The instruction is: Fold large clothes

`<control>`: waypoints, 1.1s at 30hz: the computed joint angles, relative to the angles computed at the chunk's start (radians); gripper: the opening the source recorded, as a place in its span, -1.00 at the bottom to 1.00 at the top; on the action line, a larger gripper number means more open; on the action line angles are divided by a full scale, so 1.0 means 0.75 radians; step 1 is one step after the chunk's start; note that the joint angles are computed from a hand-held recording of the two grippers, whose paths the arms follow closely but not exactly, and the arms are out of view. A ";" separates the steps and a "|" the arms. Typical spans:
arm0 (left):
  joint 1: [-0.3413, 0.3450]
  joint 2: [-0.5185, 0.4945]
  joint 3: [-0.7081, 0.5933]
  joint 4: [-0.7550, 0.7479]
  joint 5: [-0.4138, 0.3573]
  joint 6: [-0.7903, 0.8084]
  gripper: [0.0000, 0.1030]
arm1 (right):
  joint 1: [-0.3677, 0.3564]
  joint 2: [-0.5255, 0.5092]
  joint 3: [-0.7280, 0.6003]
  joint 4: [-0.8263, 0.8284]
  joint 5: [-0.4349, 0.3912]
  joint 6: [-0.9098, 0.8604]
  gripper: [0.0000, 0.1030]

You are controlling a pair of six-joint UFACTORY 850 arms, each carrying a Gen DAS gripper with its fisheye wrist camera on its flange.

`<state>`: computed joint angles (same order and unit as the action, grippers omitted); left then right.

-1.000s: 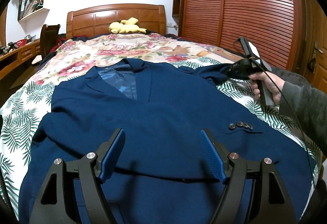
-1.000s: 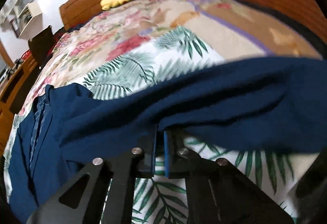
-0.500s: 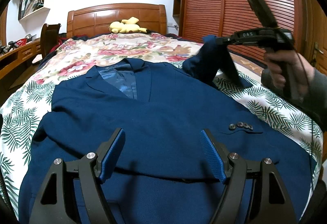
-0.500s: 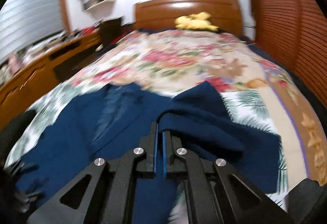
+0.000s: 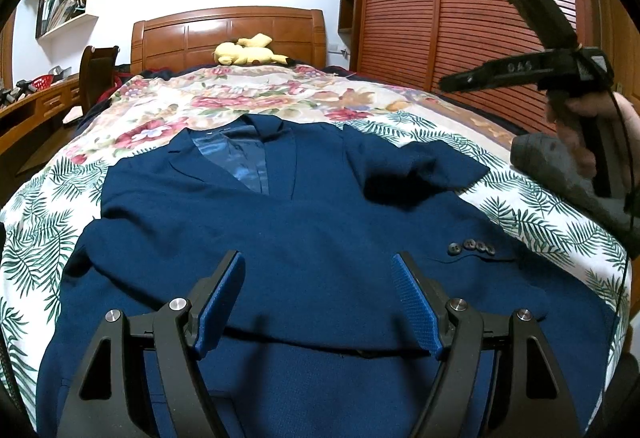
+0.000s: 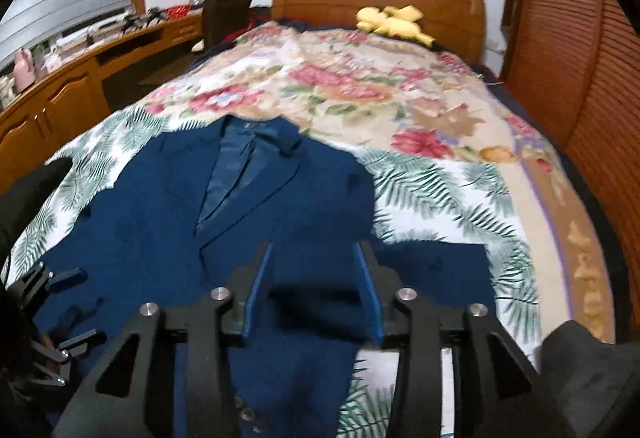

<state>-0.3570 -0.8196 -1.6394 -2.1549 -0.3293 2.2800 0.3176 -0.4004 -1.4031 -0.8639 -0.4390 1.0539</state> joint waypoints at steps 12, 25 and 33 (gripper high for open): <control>-0.001 0.001 0.000 -0.004 -0.001 0.011 0.50 | -0.104 0.009 0.062 -0.087 -0.118 0.218 0.10; -0.002 0.025 0.035 -0.045 -0.015 0.074 0.50 | -0.240 -0.017 0.191 0.003 -0.169 0.287 0.29; 0.009 0.042 0.057 -0.020 -0.040 0.061 0.50 | -0.294 -0.040 0.227 0.091 -0.125 0.290 0.29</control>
